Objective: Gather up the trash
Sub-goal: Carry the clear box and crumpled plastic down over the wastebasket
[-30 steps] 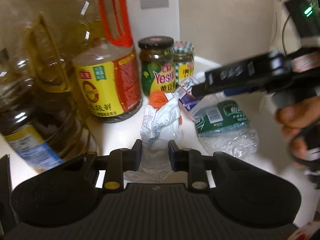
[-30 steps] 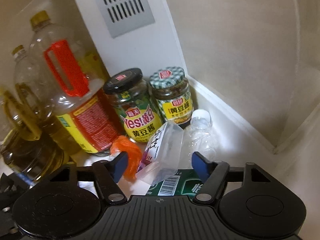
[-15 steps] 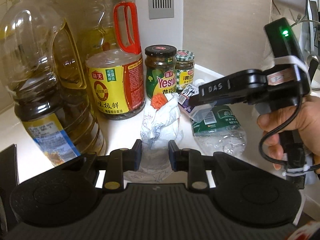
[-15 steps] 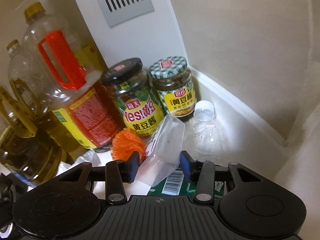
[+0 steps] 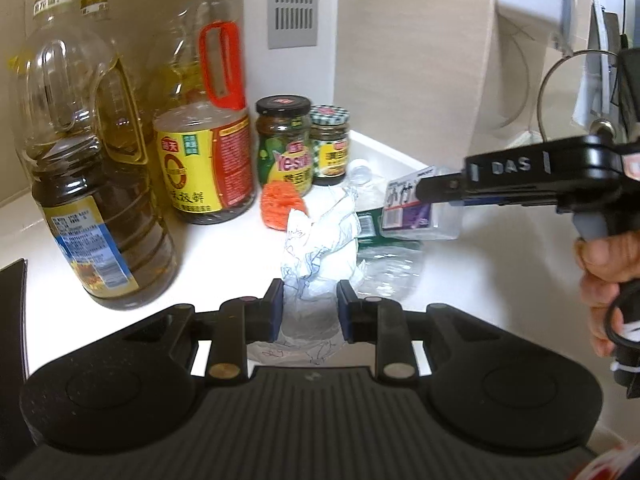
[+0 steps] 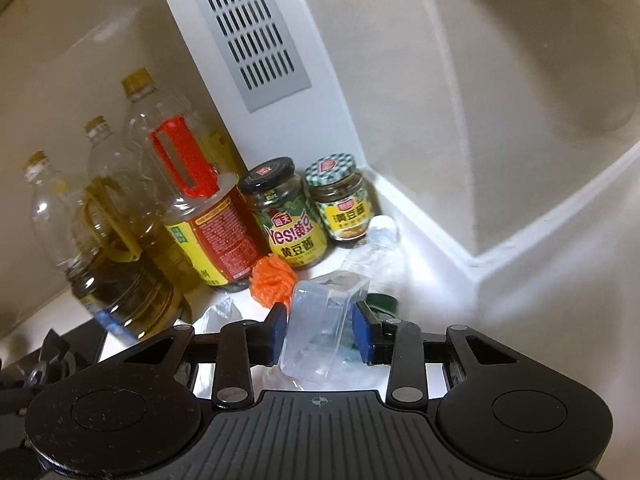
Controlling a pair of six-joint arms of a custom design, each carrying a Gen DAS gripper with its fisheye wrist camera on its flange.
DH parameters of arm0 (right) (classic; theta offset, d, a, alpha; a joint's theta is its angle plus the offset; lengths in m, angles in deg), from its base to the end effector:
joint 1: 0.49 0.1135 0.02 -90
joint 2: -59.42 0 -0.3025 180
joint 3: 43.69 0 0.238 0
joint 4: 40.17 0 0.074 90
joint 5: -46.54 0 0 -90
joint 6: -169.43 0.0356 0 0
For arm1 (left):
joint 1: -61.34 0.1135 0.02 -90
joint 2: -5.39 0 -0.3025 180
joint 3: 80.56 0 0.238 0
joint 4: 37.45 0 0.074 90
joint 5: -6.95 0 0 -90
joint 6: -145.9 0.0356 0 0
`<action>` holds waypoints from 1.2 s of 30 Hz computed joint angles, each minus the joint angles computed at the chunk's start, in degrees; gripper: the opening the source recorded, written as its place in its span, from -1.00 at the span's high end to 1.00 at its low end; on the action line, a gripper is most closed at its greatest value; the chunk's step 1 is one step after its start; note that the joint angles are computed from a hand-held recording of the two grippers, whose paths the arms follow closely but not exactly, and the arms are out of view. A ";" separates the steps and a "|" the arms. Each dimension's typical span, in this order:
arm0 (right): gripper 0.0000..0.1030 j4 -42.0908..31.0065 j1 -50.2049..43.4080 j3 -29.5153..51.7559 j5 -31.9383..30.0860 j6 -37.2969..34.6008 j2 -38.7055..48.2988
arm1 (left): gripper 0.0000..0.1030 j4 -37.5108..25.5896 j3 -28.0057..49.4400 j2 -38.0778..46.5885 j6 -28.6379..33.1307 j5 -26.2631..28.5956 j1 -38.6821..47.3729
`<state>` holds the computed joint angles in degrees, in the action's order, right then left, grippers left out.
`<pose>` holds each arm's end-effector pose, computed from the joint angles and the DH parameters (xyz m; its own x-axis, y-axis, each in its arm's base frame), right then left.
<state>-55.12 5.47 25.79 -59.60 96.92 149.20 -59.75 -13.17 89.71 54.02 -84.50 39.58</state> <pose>0.3276 0.0442 0.2710 -0.6453 0.2229 -0.7307 -0.1380 0.9068 0.3985 0.2814 -0.1114 0.2759 -0.5986 0.2036 -0.7747 0.3329 0.9429 -0.0094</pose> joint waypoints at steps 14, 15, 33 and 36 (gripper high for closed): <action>0.34 -10.95 -17.97 -11.96 -14.28 -17.66 -19.79 | 0.53 -5.25 -2.70 -6.61 -14.60 -13.64 -19.14; 0.34 -12.12 -19.50 -12.09 -15.53 -19.22 -20.36 | 0.53 -5.72 -2.51 -6.51 -15.97 -14.76 -20.64; 0.35 -51.40 -44.82 -9.99 -35.60 -52.58 -33.50 | 0.53 -16.47 -4.52 -12.92 -32.76 -23.60 -40.54; 0.35 -59.83 -48.27 -9.64 -36.50 -58.40 -36.76 | 0.53 -17.98 -6.25 -16.02 -33.07 -22.88 -41.87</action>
<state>-114.95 -42.80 16.16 -96.10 38.52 112.44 -77.73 -19.42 73.69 20.94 -107.39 -2.29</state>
